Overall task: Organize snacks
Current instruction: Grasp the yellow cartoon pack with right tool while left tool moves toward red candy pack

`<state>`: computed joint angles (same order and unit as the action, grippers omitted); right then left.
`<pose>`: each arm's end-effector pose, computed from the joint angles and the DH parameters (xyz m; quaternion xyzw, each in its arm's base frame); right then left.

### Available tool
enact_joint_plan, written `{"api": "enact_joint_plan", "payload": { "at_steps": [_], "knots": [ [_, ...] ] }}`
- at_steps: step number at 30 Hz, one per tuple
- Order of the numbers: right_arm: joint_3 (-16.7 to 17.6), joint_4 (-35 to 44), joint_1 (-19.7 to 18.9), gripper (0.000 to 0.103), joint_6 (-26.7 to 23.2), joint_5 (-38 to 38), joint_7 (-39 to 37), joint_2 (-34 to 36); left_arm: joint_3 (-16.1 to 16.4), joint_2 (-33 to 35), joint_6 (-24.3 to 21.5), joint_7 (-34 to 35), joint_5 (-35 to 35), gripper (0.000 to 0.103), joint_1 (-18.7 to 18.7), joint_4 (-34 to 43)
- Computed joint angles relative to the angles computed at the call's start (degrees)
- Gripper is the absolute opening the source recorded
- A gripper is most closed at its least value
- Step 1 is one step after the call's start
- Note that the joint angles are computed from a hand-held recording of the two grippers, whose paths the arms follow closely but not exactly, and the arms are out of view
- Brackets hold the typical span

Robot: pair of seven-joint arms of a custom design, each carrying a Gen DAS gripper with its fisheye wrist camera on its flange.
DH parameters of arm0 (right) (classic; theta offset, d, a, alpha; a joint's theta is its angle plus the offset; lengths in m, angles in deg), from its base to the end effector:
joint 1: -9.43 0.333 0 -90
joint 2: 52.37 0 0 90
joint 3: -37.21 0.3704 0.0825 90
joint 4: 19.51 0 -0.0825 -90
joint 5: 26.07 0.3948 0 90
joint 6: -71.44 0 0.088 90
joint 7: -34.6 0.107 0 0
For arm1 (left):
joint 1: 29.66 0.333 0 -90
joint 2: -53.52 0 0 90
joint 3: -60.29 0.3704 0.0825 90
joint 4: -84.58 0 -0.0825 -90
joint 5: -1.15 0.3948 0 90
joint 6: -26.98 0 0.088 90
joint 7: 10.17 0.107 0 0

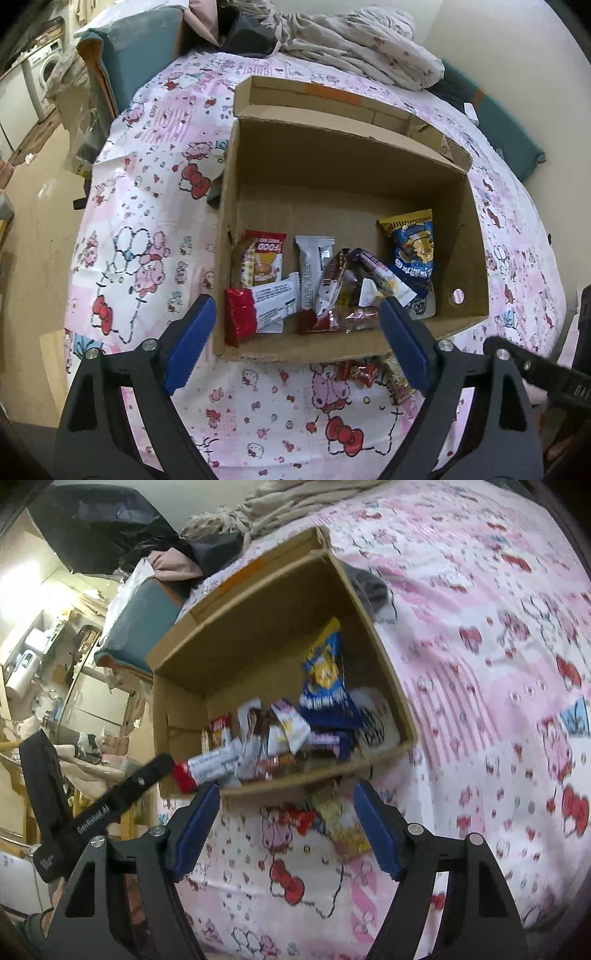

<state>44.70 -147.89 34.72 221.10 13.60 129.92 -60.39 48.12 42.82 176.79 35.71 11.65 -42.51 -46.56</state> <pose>0.4593 0.2826 0.5279 -0.6559 0.6774 0.1031 0.3167 0.4709 -0.2307 0.5305 -0.7445 0.6137 -0.2297 0.1274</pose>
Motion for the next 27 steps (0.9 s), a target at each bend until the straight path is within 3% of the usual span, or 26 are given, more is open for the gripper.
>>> {"api": "enact_joint_plan", "payload": {
  "at_steps": [6,11,15,20,22,23,27],
  "knots": [
    [1.2,0.0,-1.5,0.076,-5.6,-11.6,9.5,1.1,-0.2,-3.2,-1.4,-2.7,1.3,0.088,0.5,-2.1],
    [1.0,2.0,-1.9,0.068,-10.7,-17.2,13.8,4.8,0.3,-6.1,-4.9,-4.2,-2.0,0.088,-0.4,-4.5],
    [1.4,5.3,-0.9,0.061,-13.5,-19.6,12.3,8.9,1.2,-8.0,-6.5,-4.6,-6.2,0.088,-1.7,-6.8],
    [1.5,8.8,1.5,0.054,-14.8,-29.8,15.2,13.2,1.2,-8.7,-7.3,-5.1,-7.3,0.088,-1.6,-7.9],
    [1.6,9.2,2.0,0.03,-14.7,-30.7,14.4,14.1,1.0,-8.7,-7.4,-5.7,-6.4,0.088,-1.1,-8.0],
    [1.5,9.3,2.3,0.029,-14.4,-31.4,13.9,14.3,0.9,-8.6,-7.3,-6.3,-5.9,0.088,-0.7,-8.0],
    [2.9,9.2,2.6,0.028,-13.2,-25.3,4.4,14.0,0.9,-8.1,-8.3,-7.6,-5.5,0.088,-0.3,-7.9]
  ]
}}
